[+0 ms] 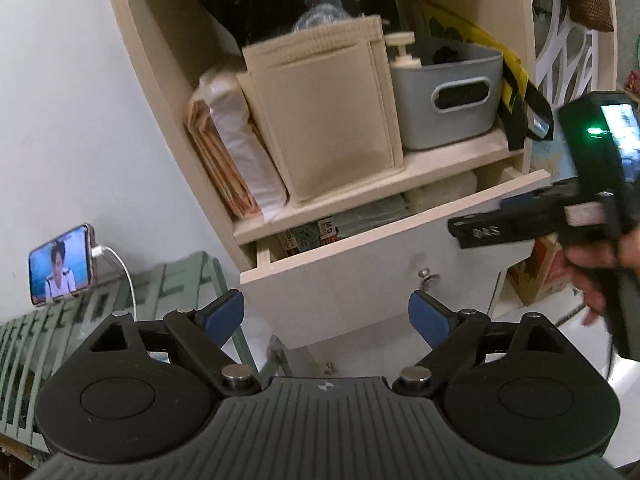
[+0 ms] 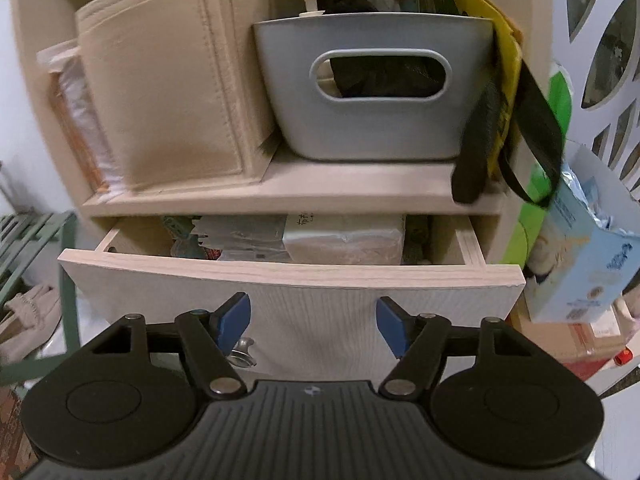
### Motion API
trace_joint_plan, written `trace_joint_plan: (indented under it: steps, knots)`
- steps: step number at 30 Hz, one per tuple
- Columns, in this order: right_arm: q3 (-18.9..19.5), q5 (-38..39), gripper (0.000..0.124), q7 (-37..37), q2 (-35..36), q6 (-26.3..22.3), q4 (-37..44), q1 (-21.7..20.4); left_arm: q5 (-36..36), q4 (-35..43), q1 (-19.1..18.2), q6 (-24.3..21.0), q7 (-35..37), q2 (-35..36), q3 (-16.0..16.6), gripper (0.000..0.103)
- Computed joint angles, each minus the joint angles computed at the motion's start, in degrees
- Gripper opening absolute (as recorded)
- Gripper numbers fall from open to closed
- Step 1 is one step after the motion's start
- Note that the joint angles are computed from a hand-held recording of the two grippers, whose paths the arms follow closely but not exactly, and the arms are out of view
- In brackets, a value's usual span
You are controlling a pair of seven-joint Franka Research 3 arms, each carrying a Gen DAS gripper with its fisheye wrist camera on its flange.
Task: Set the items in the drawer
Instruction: 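Push the drawer front shut with the right gripper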
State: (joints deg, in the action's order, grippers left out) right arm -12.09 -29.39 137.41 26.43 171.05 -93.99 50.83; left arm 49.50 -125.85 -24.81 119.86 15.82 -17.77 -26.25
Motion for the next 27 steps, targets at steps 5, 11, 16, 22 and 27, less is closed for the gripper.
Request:
trace_joint_plan:
  steps: [5, 11, 16, 22, 27]
  knots:
    - [-1.44, 0.78, 0.079, -0.66, 5.79, -1.25, 7.85, 0.26, 1.67, 0.04, 0.2, -0.54, -1.01, -0.42, -0.35, 0.097]
    - [-3.07, 1.72, 0.081, -0.38, 10.91, -4.16, 16.1, 0.81, 5.0, 0.31, 0.2, -3.42, -2.9, -0.67, -1.88, 0.099]
    - [-1.13, 4.36, 0.089, -1.55, 11.77, -5.07, 17.92, -0.65, 6.54, 3.1, 0.55, -9.44, -5.77, 1.64, -2.27, 0.101]
    - [5.01, 9.92, 0.09, -0.01, 7.08, -2.63, 10.71, -4.72, 0.79, 3.16, 0.09, -3.4, -5.26, 1.16, 1.83, 0.102]
    - [13.33, 23.65, 0.061, -8.52, 9.91, -14.93, 18.16, -10.79, -1.37, 3.28, 0.61, -0.87, -3.1, 1.75, 1.86, 0.102]
